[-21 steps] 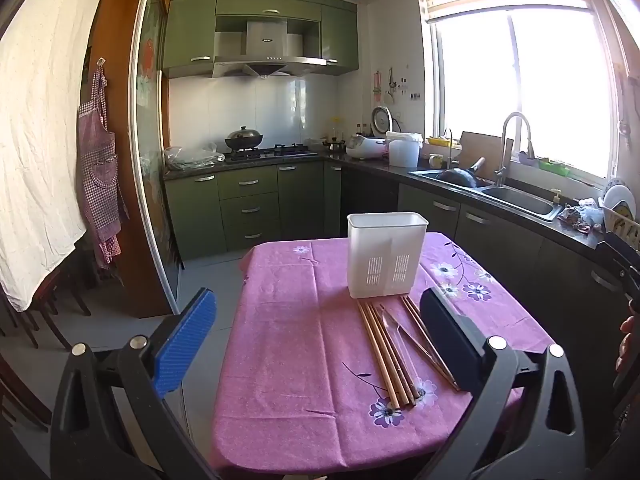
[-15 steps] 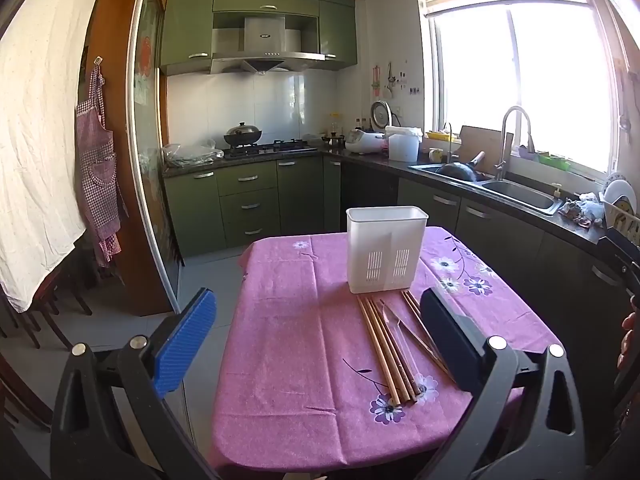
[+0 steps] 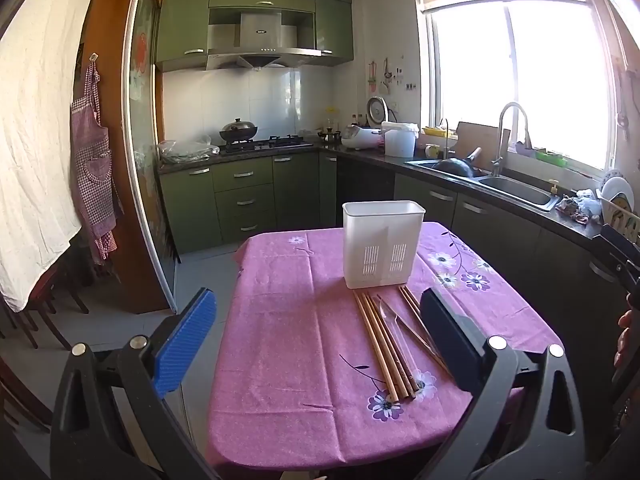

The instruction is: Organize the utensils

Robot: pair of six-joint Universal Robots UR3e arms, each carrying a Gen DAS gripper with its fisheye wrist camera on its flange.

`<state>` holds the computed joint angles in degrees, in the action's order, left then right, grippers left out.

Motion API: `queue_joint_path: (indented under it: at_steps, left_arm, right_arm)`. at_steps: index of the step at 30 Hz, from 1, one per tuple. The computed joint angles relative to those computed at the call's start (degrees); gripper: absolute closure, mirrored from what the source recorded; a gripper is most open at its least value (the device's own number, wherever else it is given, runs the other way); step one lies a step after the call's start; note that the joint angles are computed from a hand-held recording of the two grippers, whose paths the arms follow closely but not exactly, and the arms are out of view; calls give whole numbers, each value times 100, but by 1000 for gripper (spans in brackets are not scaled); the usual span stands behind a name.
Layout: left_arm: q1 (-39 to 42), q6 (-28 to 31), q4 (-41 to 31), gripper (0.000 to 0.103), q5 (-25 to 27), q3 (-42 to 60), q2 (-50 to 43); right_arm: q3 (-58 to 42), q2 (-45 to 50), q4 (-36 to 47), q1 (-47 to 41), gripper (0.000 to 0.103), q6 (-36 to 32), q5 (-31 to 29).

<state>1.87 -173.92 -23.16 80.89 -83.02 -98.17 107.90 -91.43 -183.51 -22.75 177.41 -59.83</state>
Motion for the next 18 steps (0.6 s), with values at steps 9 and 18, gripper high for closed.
queue_joint_path:
  at_steps: [9,18]
  left_arm:
    - [64,37,-37,6,-76,-48,89]
    - [46,53,-111,6,-61,6,79]
  right_arm:
    - [-12,74,-88,94,4,21,-111]
    - [5,16,-32,77,4,15,-105]
